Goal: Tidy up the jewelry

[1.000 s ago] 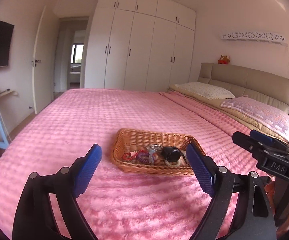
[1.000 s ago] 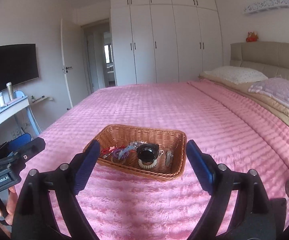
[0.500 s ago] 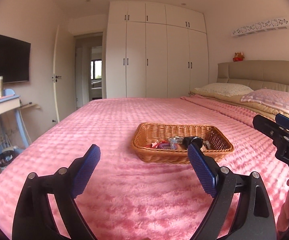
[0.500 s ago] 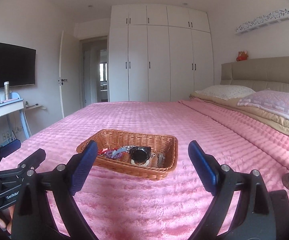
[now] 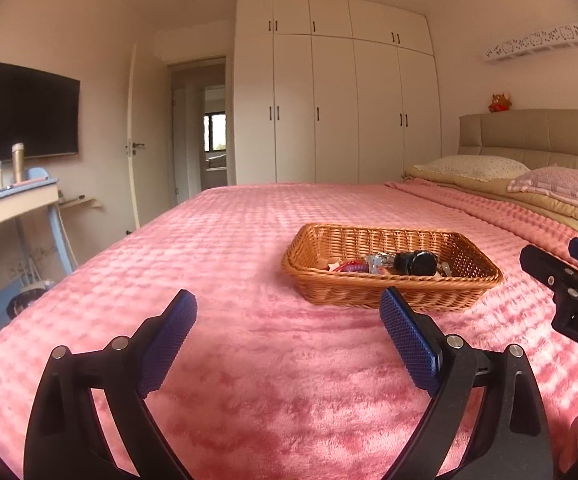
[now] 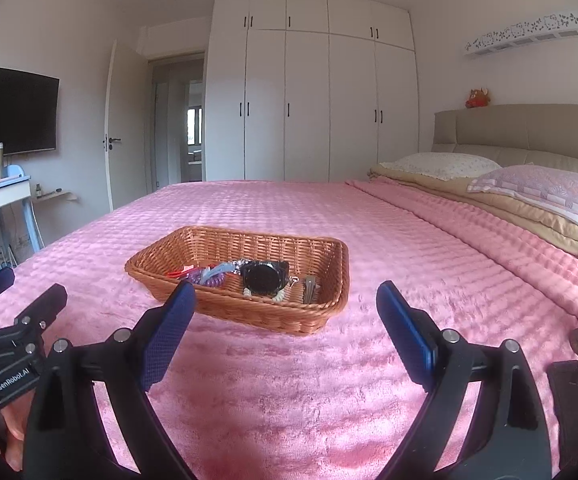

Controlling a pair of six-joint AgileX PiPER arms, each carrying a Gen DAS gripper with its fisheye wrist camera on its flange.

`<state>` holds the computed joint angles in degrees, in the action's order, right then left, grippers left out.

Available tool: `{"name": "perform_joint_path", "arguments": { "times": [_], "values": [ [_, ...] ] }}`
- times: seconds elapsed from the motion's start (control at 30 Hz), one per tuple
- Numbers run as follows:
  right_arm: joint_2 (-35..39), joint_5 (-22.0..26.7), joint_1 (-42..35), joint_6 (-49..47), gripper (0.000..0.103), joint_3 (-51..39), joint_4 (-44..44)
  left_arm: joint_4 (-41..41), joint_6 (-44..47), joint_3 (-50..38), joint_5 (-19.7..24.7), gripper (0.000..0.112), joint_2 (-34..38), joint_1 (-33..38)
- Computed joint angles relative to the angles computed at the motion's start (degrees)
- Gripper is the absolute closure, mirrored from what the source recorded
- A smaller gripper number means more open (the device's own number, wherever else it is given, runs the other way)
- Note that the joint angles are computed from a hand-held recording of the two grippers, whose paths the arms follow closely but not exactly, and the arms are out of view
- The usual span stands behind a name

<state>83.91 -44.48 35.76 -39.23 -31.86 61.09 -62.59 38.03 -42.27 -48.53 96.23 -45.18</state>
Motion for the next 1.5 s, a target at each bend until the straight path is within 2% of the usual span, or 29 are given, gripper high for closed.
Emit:
{"name": "perform_joint_path", "arguments": {
  "times": [0.1,0.3,1.03,1.5],
  "values": [
    [0.77,0.26,0.11,-0.06,0.016,-0.22,-0.12,0.73,-1.25,0.11,1.26,0.021,-0.14,0.94],
    [1.59,0.02,0.34,-0.29,0.016,-0.36,0.27,0.97,-1.72,0.38,0.07,0.020,0.14,0.14],
    [1.96,2.15,-0.99,-0.01,0.016,-1.11,0.69,2.47,-5.33,0.54,4.33,0.019,-0.61,3.19],
    [2.06,1.90,-0.78,-0.10,0.015,-1.14,0.82,2.74,-5.48,0.47,4.51,0.019,-0.52,3.39]
  ]
}}
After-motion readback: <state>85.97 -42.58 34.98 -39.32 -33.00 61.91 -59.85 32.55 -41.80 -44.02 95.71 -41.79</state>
